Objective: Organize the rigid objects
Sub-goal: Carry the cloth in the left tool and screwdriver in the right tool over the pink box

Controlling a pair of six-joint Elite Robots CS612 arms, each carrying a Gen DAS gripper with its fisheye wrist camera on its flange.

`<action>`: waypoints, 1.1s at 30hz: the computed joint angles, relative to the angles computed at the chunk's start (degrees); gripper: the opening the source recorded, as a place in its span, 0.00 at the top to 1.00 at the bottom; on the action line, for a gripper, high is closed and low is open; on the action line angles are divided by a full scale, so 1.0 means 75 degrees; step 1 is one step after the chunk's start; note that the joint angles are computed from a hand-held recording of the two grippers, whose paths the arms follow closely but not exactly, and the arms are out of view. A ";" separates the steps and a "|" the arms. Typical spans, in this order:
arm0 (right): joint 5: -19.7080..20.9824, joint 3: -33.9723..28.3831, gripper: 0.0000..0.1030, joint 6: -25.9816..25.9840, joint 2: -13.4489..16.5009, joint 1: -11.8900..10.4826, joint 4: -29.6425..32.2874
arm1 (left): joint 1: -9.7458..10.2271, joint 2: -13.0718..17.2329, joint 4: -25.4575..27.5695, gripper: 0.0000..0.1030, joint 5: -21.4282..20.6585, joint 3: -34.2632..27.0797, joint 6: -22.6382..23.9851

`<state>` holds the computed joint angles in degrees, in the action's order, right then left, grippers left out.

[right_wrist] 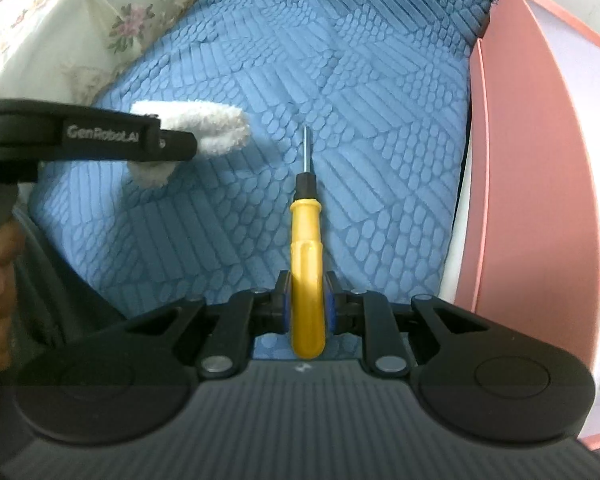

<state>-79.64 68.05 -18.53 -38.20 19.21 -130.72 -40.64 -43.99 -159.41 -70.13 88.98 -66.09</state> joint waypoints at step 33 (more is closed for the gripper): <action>0.0244 0.0264 0.80 0.1007 -0.0148 -0.0033 -0.1229 | -0.0114 -0.0447 -0.0028 0.63 0.0236 0.0180 -0.0139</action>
<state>-77.81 70.03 -10.98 -39.31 18.96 -139.93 -41.50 -47.34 -159.62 -68.36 90.33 -67.13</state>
